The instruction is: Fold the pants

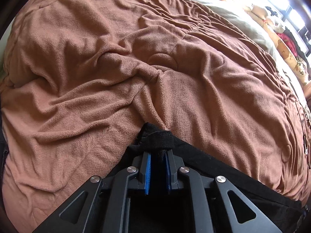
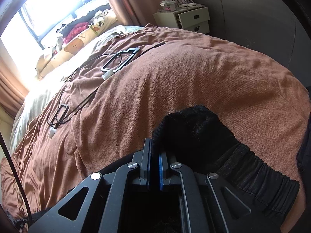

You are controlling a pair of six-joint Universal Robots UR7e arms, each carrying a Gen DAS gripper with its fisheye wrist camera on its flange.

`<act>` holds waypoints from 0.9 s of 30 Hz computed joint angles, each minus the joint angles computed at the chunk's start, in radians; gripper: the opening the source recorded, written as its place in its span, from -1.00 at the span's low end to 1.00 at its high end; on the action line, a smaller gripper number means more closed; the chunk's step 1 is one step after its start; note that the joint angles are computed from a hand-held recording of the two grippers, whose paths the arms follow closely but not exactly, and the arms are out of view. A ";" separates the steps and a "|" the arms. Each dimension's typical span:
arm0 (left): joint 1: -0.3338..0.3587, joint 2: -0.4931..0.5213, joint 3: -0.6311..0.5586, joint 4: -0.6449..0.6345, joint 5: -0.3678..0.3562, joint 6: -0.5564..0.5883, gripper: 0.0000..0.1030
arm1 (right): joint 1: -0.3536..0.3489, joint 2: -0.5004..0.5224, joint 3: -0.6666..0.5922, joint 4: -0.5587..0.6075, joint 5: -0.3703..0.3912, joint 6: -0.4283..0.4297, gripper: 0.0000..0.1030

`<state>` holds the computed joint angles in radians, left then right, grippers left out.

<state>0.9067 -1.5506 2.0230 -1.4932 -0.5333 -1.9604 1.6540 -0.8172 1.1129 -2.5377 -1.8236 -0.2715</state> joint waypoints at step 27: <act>-0.434 -0.194 0.158 0.374 -0.143 -0.412 0.09 | -0.056 -0.410 0.412 0.066 0.183 -0.237 0.28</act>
<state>0.4731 -1.7450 2.1808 -1.1189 -0.6759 -2.3721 1.5975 -1.2271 1.5247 -2.4714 -1.6409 -0.5088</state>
